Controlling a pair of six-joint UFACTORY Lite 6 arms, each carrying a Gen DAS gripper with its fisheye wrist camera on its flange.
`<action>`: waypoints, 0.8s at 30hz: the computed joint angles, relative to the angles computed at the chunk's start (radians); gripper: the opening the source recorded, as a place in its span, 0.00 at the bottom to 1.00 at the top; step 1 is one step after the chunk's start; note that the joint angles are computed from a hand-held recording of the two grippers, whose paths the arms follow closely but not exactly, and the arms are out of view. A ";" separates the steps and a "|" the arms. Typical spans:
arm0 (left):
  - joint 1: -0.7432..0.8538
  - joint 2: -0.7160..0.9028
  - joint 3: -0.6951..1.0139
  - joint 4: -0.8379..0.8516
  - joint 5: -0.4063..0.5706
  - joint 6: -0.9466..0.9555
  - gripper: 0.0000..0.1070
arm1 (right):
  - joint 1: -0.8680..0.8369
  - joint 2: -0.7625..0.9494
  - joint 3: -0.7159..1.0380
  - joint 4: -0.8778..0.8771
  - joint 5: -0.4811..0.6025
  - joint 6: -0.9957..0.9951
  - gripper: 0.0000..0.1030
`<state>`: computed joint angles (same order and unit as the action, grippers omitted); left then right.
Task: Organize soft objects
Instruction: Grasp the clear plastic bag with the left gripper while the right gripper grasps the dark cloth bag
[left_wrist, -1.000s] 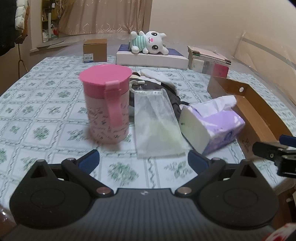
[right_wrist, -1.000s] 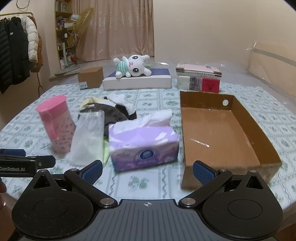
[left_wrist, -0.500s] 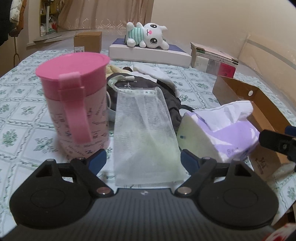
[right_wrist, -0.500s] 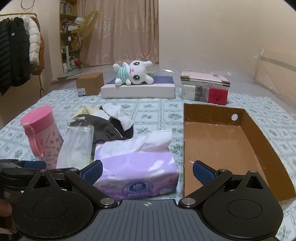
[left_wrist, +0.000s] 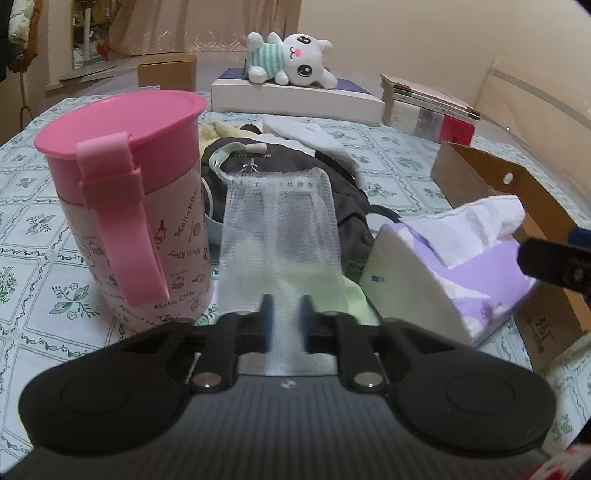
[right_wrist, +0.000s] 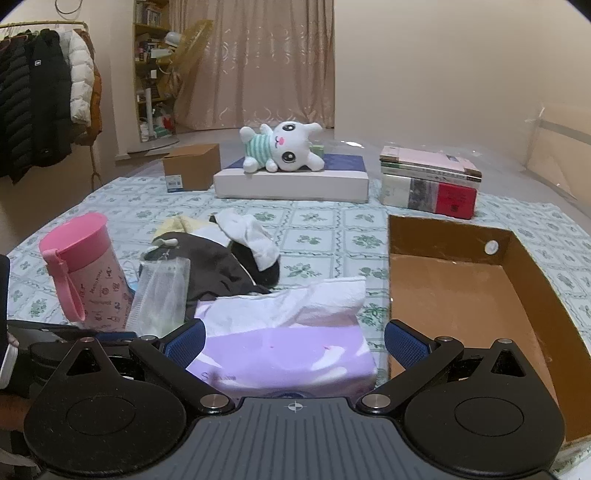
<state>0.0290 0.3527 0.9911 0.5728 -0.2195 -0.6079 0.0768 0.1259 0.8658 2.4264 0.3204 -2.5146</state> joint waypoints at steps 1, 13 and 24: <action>0.005 -0.010 -0.010 0.023 -0.005 -0.017 0.02 | 0.004 0.000 0.004 -0.008 -0.002 0.007 1.00; 0.032 -0.134 -0.156 -0.102 -0.052 0.158 0.62 | 0.043 0.002 0.022 0.000 -0.017 0.017 1.00; -0.013 0.029 0.006 -0.174 0.017 0.241 0.32 | 0.045 0.011 0.019 0.040 -0.033 -0.008 1.00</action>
<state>0.0164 0.3822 0.9973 0.3991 -0.2024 -0.3669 0.1219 0.1372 0.8849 2.4664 0.2876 -2.5230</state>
